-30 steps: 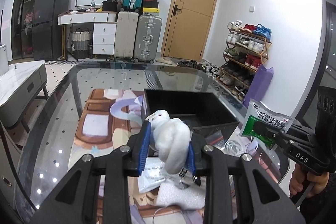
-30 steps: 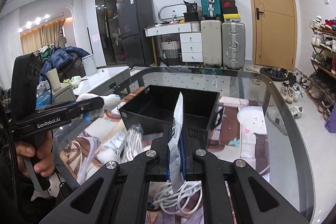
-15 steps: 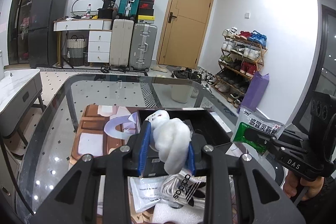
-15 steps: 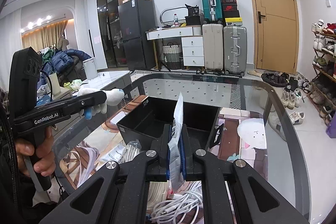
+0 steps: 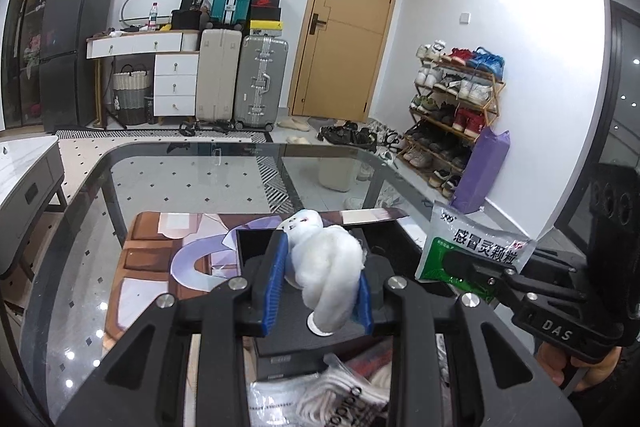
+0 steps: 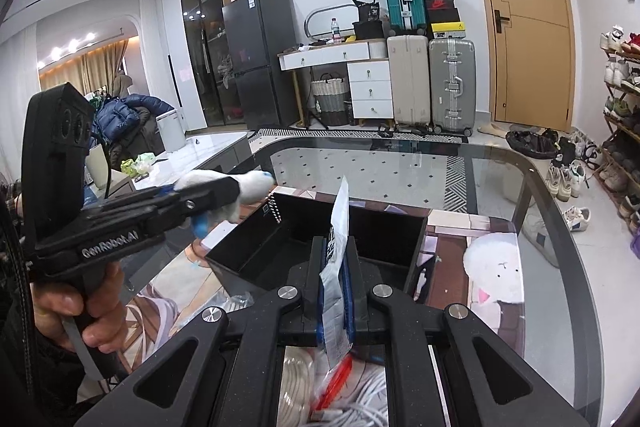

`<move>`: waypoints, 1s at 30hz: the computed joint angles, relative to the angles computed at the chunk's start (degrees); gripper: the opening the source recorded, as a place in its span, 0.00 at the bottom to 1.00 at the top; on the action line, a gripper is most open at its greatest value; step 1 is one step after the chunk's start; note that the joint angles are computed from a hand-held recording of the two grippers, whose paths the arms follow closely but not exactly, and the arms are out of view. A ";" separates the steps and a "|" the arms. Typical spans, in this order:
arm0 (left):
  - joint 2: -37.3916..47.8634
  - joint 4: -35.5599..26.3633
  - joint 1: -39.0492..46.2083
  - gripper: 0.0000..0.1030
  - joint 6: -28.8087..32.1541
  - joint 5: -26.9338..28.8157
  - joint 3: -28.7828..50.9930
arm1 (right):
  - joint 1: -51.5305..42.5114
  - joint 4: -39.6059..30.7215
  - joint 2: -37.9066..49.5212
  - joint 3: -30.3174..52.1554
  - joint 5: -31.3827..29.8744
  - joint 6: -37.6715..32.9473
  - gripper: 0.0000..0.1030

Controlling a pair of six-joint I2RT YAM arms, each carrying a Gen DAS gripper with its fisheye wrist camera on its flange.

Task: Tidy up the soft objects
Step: 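Carry the plush toy and packet into the black box and open both grippers, then withdraw both grippers from the black box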

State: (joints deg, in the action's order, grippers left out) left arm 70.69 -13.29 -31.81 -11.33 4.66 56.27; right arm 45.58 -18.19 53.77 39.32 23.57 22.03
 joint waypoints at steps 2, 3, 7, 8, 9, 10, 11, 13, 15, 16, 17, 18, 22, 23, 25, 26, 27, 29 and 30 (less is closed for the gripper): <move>2.16 0.31 0.02 0.28 0.40 0.03 0.80 | -1.44 0.64 1.71 0.68 -1.60 -0.50 0.07; 2.82 0.52 -0.09 0.28 0.46 -0.26 0.93 | -2.11 1.15 2.68 0.97 -2.25 -0.90 0.07; 5.24 1.12 -0.42 0.28 0.95 -1.58 1.41 | -4.27 2.88 6.07 1.78 -4.59 -1.81 0.07; 5.67 1.17 -0.39 0.28 0.98 -1.43 1.51 | -4.67 3.32 7.16 2.21 -5.09 -2.03 0.07; 6.25 0.95 -0.53 0.28 0.91 -1.53 2.05 | -4.86 3.48 7.91 2.58 -5.30 -2.20 0.07; 6.90 0.85 -0.48 0.28 1.08 -1.44 2.38 | -5.16 3.55 9.13 3.15 -5.64 -2.46 0.07; 7.15 0.77 -0.45 0.28 1.30 -1.35 2.42 | -5.83 3.87 10.59 3.75 -6.08 -3.00 0.07; 8.08 0.38 -0.93 0.29 1.56 -1.98 3.01 | -6.33 4.39 12.05 4.35 -6.32 -3.46 0.07; 8.81 -0.22 -1.08 0.33 1.51 -2.36 3.64 | -7.37 4.89 13.52 4.95 -7.46 -3.66 0.07; 9.07 -0.69 -1.42 0.34 1.48 -3.00 3.82 | -7.50 4.99 14.42 5.31 -7.56 -3.91 0.08; 9.13 -1.15 -1.92 0.37 1.33 -4.29 3.91 | -7.78 4.77 15.25 5.84 -7.36 -4.23 0.10; 9.31 -1.68 -2.34 0.44 1.27 -5.17 4.26 | -8.00 4.61 15.90 6.04 -6.75 -4.39 0.13; 7.47 -1.70 -2.97 0.60 1.60 -6.19 2.99 | -7.19 3.98 13.87 5.03 -4.55 -4.33 0.40; 6.83 -2.33 -3.24 0.64 1.92 -6.95 2.88 | -6.85 3.88 12.83 4.47 -4.09 -4.30 0.50; 5.34 -2.35 -3.32 0.92 1.18 -8.52 2.11 | -6.07 3.18 10.36 3.33 -2.85 -3.39 0.73; 4.27 -1.77 -3.33 0.98 0.48 -9.32 1.26 | -5.26 2.68 8.49 2.39 -1.18 -2.08 0.90; 2.57 -0.87 -3.18 1.00 -0.51 -9.93 -0.01 | -4.30 2.18 7.11 1.74 0.93 -0.85 0.95; 0.51 -0.38 -2.78 1.00 -1.21 -9.82 -1.22 | -2.52 1.54 3.86 0.14 4.59 0.75 0.99; -0.01 -0.77 -2.62 1.00 -1.26 -9.77 -1.34 | -2.18 0.82 2.88 -0.12 5.13 1.28 0.99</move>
